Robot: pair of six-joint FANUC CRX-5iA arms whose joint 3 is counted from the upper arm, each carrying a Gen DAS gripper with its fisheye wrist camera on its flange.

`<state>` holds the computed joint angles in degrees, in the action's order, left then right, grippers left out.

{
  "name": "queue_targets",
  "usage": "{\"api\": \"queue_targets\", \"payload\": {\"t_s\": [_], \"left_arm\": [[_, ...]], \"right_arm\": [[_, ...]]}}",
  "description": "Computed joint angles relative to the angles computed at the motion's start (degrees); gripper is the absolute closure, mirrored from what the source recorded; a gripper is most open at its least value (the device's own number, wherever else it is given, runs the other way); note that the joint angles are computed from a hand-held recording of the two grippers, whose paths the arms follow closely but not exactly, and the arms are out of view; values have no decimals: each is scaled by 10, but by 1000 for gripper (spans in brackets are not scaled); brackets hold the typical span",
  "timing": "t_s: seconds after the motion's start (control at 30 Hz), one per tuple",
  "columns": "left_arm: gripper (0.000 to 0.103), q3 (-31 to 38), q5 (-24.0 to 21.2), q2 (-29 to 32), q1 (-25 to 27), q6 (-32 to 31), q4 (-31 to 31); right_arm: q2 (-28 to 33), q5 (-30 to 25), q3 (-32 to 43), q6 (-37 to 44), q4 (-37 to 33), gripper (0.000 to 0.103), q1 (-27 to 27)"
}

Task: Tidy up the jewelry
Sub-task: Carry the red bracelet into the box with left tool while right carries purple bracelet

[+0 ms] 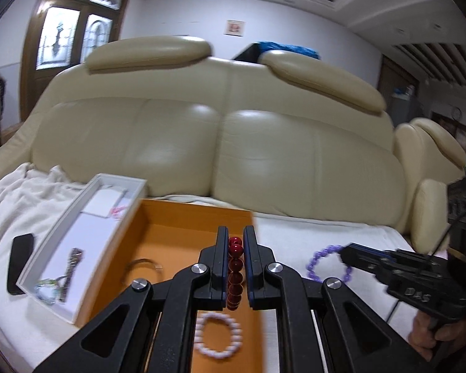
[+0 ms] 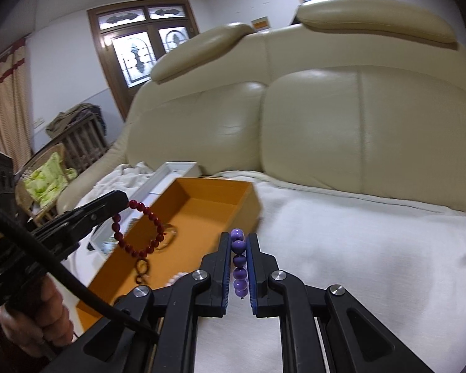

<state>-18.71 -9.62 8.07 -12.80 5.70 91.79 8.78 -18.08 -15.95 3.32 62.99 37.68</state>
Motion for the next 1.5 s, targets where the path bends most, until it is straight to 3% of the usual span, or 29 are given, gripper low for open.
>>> {"api": "queue_targets", "payload": {"t_s": [0.1,0.3,0.6,1.5], "left_arm": [[94,3,-7,8,28,36,-28],[94,35,-39,37,79,172,-180],[94,108,-86,91,106,329,-361],[93,177,-126,112,119,524,-580]], "right_arm": [[19,16,27,37,-37,92,4],[63,9,97,150,-153,92,18],[120,-24,193,280,-296,92,28],[175,-54,292,381,-412,92,24]]}}
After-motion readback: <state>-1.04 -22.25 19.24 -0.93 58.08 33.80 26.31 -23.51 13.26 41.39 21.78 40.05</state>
